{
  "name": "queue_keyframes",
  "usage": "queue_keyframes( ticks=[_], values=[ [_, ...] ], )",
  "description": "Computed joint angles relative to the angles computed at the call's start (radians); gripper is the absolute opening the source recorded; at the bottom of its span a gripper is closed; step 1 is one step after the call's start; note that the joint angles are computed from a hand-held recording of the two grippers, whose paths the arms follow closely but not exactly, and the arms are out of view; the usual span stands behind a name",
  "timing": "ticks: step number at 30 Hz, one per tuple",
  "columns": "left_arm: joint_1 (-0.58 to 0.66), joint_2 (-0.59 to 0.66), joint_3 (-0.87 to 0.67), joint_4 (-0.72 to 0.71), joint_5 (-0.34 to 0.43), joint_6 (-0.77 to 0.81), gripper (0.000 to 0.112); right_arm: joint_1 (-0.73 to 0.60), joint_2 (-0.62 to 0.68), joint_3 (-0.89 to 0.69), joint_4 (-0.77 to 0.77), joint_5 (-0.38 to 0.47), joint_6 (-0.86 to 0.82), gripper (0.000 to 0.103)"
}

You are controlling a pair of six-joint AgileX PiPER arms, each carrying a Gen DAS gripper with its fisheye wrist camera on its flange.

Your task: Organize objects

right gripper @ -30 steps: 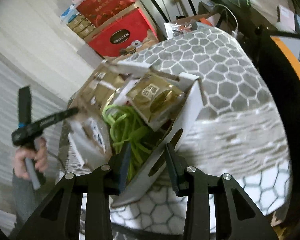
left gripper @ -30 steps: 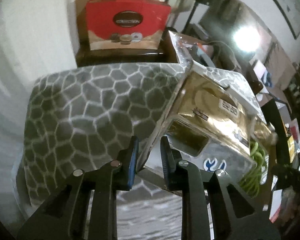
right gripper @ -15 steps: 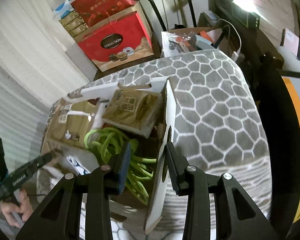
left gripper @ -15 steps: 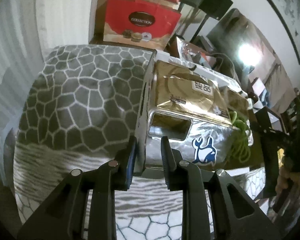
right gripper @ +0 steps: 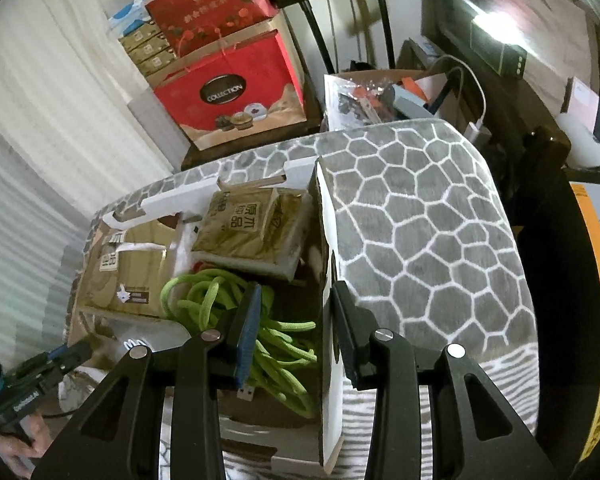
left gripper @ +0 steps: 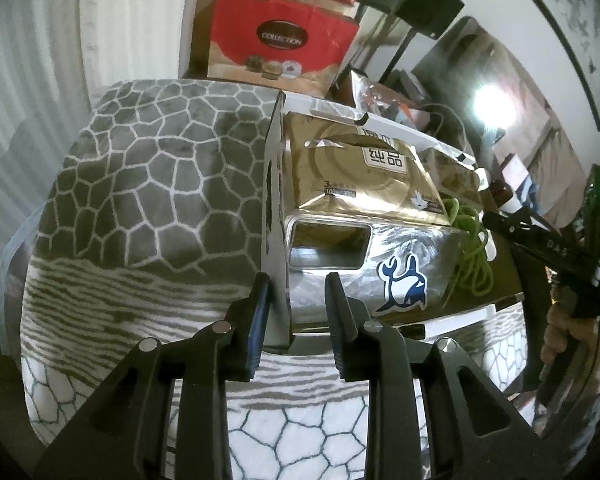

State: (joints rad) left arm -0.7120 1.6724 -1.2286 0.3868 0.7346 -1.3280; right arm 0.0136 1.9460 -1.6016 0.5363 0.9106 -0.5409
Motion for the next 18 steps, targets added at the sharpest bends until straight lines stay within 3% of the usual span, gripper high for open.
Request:
queue_keyframes(
  ticks=[11, 13, 15, 16, 18],
  values=[
    [0.005, 0.008, -0.005, -0.002, 0.002, 0.015, 0.030, 0.009, -0.014, 0.025, -0.001, -0.027, -0.016, 0.037],
    [0.006, 0.006, -0.003, -0.009, -0.001, 0.028, 0.033, -0.001, -0.011, 0.017, 0.016, -0.009, -0.036, 0.041],
    [0.001, 0.001, -0.003, -0.006, 0.015, 0.018, 0.054, -0.017, -0.021, 0.030, 0.042, -0.004, -0.055, 0.046],
    [-0.008, -0.005, -0.003, 0.014, 0.025, 0.001, 0.058, -0.016, -0.039, 0.053, 0.029, -0.029, -0.051, 0.053],
    [-0.031, -0.014, -0.008, 0.061, 0.059, -0.023, 0.066, -0.008, -0.096, 0.123, -0.018, -0.104, -0.040, 0.056]
  ],
)
